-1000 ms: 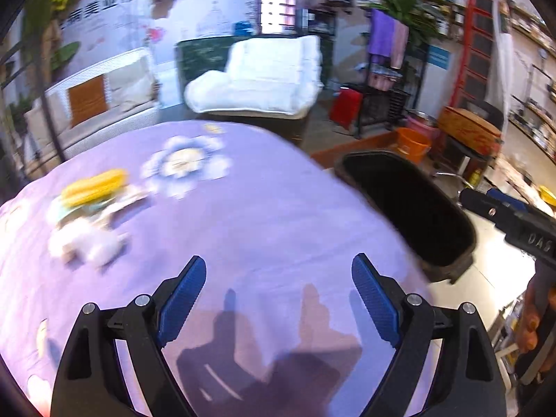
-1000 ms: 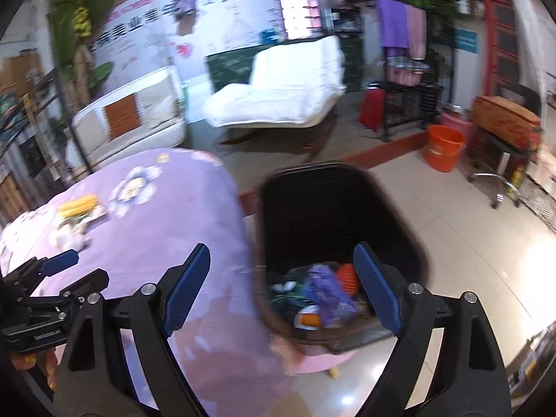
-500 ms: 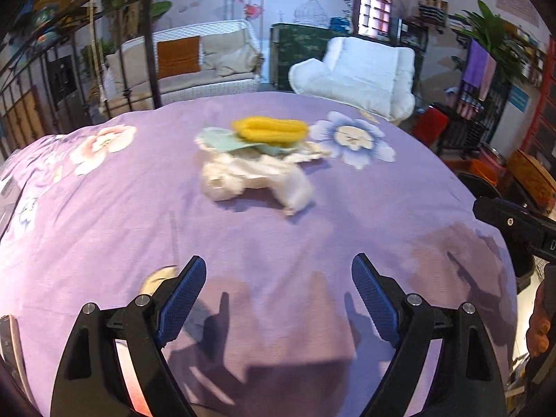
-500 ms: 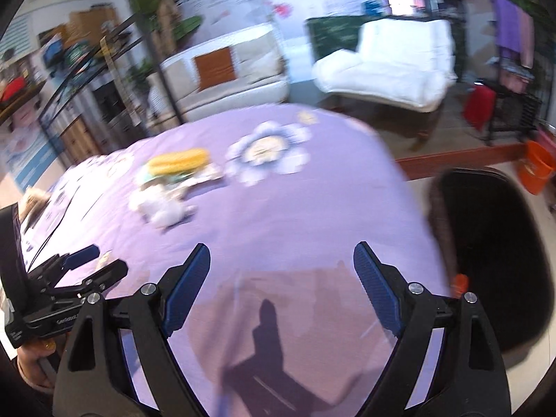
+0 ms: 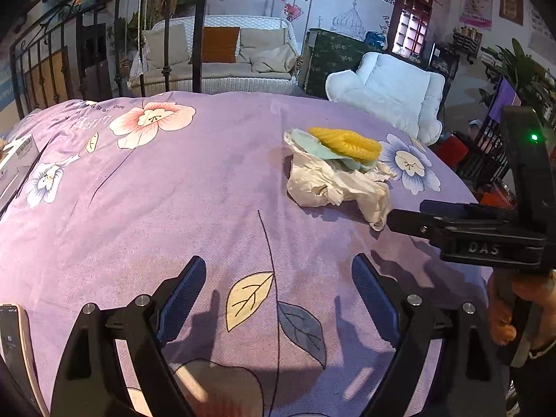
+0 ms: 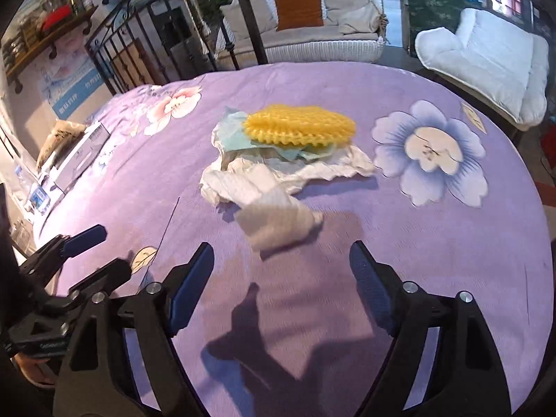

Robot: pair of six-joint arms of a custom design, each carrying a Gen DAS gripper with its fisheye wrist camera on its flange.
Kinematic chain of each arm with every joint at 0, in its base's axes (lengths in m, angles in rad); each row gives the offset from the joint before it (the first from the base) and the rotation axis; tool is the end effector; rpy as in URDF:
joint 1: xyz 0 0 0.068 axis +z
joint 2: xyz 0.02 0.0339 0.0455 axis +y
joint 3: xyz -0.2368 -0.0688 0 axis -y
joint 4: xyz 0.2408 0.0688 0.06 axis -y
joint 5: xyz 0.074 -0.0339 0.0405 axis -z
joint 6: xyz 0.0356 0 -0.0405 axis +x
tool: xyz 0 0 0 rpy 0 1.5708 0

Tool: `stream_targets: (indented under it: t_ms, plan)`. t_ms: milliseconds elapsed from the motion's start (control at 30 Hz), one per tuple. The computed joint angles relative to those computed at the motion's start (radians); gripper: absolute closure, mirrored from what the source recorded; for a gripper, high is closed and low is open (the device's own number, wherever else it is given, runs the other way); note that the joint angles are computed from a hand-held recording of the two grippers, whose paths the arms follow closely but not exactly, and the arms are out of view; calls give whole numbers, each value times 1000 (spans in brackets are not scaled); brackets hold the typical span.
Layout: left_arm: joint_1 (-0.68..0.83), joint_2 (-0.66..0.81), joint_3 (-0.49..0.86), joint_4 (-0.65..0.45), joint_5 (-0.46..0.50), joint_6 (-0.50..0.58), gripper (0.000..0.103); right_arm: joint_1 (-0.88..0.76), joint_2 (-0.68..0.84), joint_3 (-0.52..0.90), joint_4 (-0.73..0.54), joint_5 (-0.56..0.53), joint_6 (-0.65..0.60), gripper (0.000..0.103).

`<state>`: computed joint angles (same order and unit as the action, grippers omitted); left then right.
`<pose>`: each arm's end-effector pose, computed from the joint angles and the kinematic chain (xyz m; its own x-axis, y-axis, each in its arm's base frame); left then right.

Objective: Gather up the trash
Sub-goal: 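Grasp the white tissue with the right tool while the left grasps the yellow foam net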

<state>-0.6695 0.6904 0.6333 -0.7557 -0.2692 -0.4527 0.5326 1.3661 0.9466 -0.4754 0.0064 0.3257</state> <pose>0.1280 -0.0892 0.2318 -0.7110 0.0250 -0.7027 0.1600 0.9789 -0.1270 0.2455 0.1444 0.2166 -0.7981 -0.0990 -0.5943 -0.2628 0.9449 0.1954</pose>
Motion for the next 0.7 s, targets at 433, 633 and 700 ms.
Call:
stream_targets:
  t_ms: [433,633,700]
  plan:
    - [117,89,34,111,130,125,18,-2,155,94,8,25,-26,69]
    - [165,270,144,221,219,181,24,-5,18,-8,15,46,25,70]
    - [162,350,187,248,235,195,30,-17,-39,-51,11,44,58,70]
